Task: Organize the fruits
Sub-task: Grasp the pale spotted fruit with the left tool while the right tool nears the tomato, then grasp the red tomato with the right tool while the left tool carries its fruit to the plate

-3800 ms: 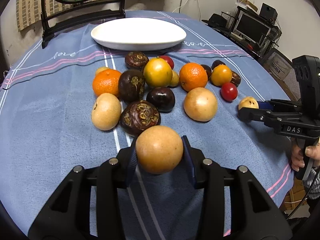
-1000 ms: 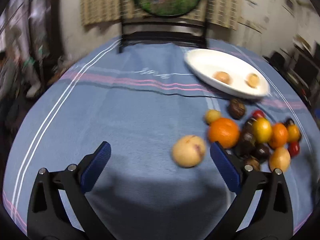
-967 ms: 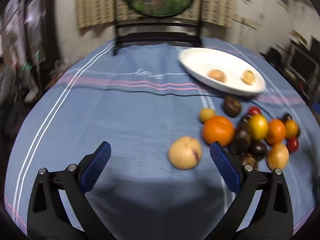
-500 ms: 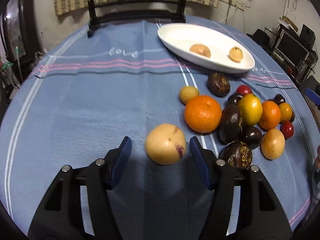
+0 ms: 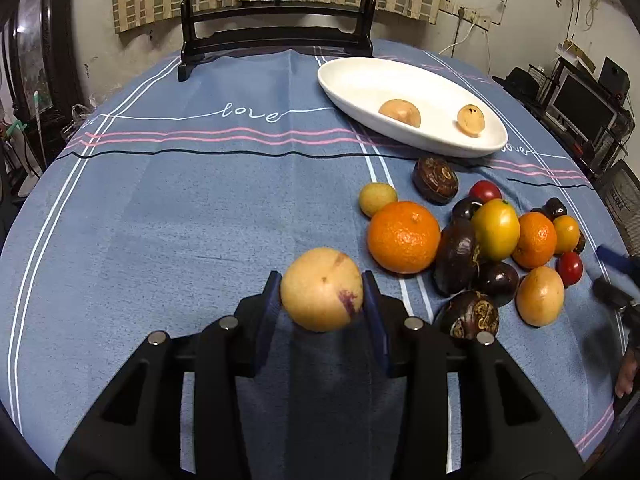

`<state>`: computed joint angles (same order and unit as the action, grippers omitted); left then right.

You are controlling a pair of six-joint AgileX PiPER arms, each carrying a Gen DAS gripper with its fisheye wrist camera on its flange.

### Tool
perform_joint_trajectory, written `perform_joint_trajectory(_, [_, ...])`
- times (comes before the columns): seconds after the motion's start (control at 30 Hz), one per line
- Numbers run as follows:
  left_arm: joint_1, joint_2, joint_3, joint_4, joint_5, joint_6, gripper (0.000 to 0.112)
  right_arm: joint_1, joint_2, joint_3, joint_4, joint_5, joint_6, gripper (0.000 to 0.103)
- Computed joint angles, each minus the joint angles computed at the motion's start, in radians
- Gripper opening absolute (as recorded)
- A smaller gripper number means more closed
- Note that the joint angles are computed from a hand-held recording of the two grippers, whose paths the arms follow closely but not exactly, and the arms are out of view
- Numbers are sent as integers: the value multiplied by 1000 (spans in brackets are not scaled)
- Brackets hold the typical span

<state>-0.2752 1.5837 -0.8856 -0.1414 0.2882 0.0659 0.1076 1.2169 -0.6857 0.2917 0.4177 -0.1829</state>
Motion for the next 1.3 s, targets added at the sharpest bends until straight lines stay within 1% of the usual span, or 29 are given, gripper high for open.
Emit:
perform_joint_trajectory(0.07, [4,0,1,-15,3,14,41,9,24,-15,-11,7,10,73])
perform_joint_trajectory(0.13, [5,1,-1,-20,4,17,41,-15,66,-40,58,40,-63,63])
perform_joint_trajectory(0.17, [5,1,0,-21,3,19,41,-31,81,-49,110,57,-117,56])
perform_joint_trajectory(0.2, [6,3,-2,-27,7,26,41,-35,85,-51,133,65,-139,51])
perform_joint_trajectory(0.23, [8,6,-5,-33,11,34,41,-40,95,-54,153,70,-161,48])
perform_joint_trajectory(0.33, [17,21,-19,-69,31,72,41,-61,125,-71,194,84,-193,46])
perform_joint_trajectory(0.37, [20,25,-23,-80,38,83,41,-76,140,-78,226,95,-220,40])
perform_joint_trajectory(0.43, [20,31,-28,-88,43,90,41,-92,146,-79,262,106,-243,32])
perform_joint_trajectory(0.53, [19,34,-30,-93,44,95,41,-93,142,-75,270,109,-250,30])
perform_joint_trajectory(0.63, [20,13,-10,-167,22,170,41,-85,125,-62,274,103,-260,30])
perform_joint_trajectory(0.7, [1,-13,-14,-121,9,117,41,-92,90,-50,287,105,-275,30])
perform_joint_trajectory(0.77, [-8,-22,-50,-110,26,96,41,-110,55,-77,287,125,-279,30])
perform_joint_trajectory(0.8, [-19,-19,-93,-77,44,57,41,-120,40,-109,278,137,-268,30])
perform_joint_trajectory(0.87, [-56,0,-191,70,71,-100,41,-136,31,-168,273,145,-258,30])
perform_joint_trajectory(0.93, [-94,30,-279,174,92,-202,41,-142,43,-244,263,136,-236,30])
perform_joint_trajectory(0.97, [-104,45,-310,204,99,-231,41,-146,61,-289,270,129,-233,30])
perform_joint_trajectory(1.0, [-128,81,-373,274,111,-300,41,-142,85,-327,263,114,-215,30])
perform_joint_trajectory(1.1, [-176,168,-482,444,138,-464,41,-131,161,-415,211,69,-150,30])
perform_joint_trajectory(1.17, [-202,239,-549,543,153,-562,41,-128,250,-487,215,58,-141,30])
perform_joint_trajectory(1.23, [-216,311,-618,577,174,-596,41,-115,342,-561,184,66,-110,30])
perform_joint_trajectory(1.3, [-218,380,-694,566,209,-583,41,-102,417,-630,133,85,-63,30])
